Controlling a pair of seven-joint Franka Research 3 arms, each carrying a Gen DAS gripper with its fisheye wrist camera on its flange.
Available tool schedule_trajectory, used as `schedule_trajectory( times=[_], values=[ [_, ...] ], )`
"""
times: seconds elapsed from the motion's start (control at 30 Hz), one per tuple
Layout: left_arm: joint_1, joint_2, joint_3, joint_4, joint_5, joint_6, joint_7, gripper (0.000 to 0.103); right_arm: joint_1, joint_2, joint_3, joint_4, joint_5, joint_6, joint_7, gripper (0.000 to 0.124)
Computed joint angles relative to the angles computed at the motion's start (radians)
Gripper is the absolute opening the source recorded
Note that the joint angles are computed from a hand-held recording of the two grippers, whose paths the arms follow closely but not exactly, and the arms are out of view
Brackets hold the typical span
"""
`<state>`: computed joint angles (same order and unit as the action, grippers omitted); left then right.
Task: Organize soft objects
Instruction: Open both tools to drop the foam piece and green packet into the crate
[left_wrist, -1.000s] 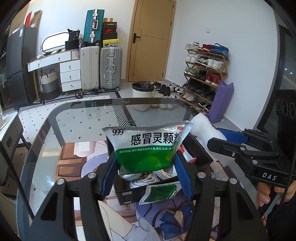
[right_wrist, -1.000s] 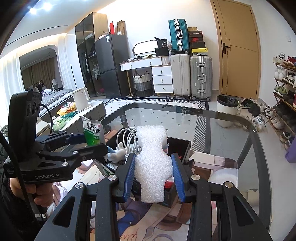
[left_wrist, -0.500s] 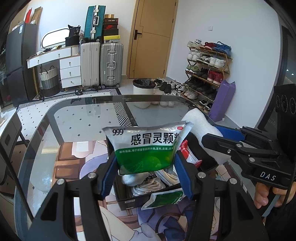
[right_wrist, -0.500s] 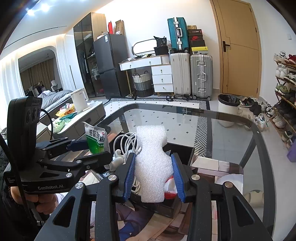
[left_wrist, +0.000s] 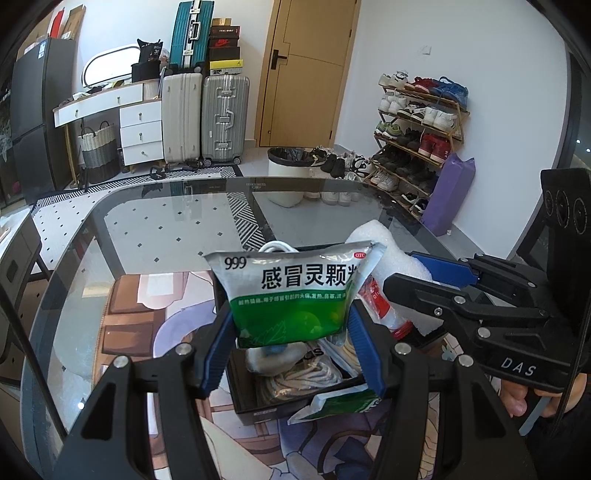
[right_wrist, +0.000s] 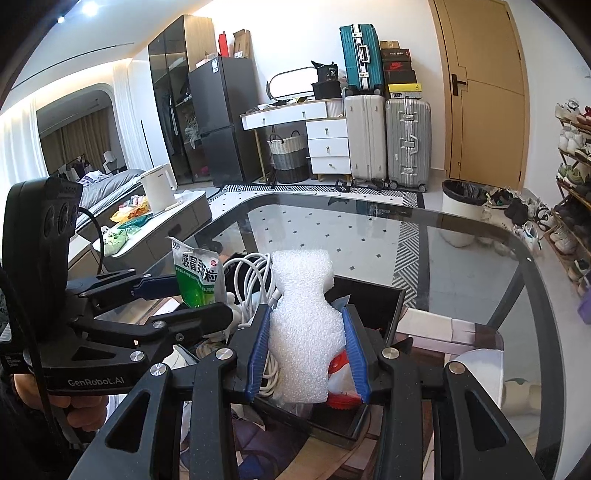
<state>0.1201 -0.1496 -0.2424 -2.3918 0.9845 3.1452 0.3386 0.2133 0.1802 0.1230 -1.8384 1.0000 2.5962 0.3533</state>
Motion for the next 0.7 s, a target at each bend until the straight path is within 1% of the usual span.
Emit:
schedule_trajectory(
  times=[0.2, 0.27, 0.33, 0.37, 0.4, 0.43, 0.47, 0.53, 0.57, 0.63, 0.7],
  values=[
    [-0.017, 0.008, 0.013, -0.003, -0.015, -0.009, 0.02, 0.061, 0.0, 0.013, 0.002, 0.005, -0.014, -0.001, 0.009, 0.039],
    [-0.031, 0.005, 0.021, -0.007, -0.041, -0.011, 0.047, 0.066, -0.001, 0.013, 0.004, 0.005, -0.011, 0.0, 0.007, 0.04],
    [-0.05, -0.002, 0.036, -0.019, -0.088, -0.002, 0.095, 0.072, -0.002, 0.006, 0.007, -0.006, 0.01, 0.025, -0.01, 0.052],
    [-0.05, -0.009, 0.033, -0.025, -0.098, 0.0, 0.107, 0.075, -0.003, -0.002, 0.008, -0.016, 0.024, 0.034, -0.02, 0.053],
    [-0.035, -0.017, 0.017, -0.028, -0.088, -0.001, 0.098, 0.078, -0.005, -0.007, 0.006, -0.02, 0.028, 0.034, -0.022, 0.056],
    [-0.018, -0.023, -0.002, -0.027, -0.073, -0.01, 0.081, 0.084, -0.005, -0.011, 0.003, -0.025, 0.029, 0.037, -0.022, 0.061],
    [0.015, -0.037, -0.035, -0.026, -0.027, -0.029, 0.029, 0.087, -0.006, -0.014, 0.0, -0.029, 0.031, 0.041, -0.022, 0.066],
    [0.026, -0.05, -0.043, -0.031, 0.001, -0.034, -0.006, 0.092, -0.007, -0.028, -0.002, -0.048, 0.056, 0.069, -0.038, 0.093],
    [0.035, -0.06, -0.048, -0.037, 0.02, -0.032, -0.033, 0.095, -0.009, -0.036, -0.002, -0.057, 0.082, 0.083, -0.056, 0.097],
    [0.052, -0.073, -0.057, -0.042, 0.052, -0.038, -0.074, 0.099, -0.011, -0.047, -0.006, -0.071, 0.117, 0.096, -0.077, 0.099],
    [0.056, -0.086, -0.059, -0.051, 0.076, -0.047, -0.101, 0.099, -0.012, -0.052, -0.016, -0.077, 0.116, 0.09, -0.058, 0.1]
  ],
)
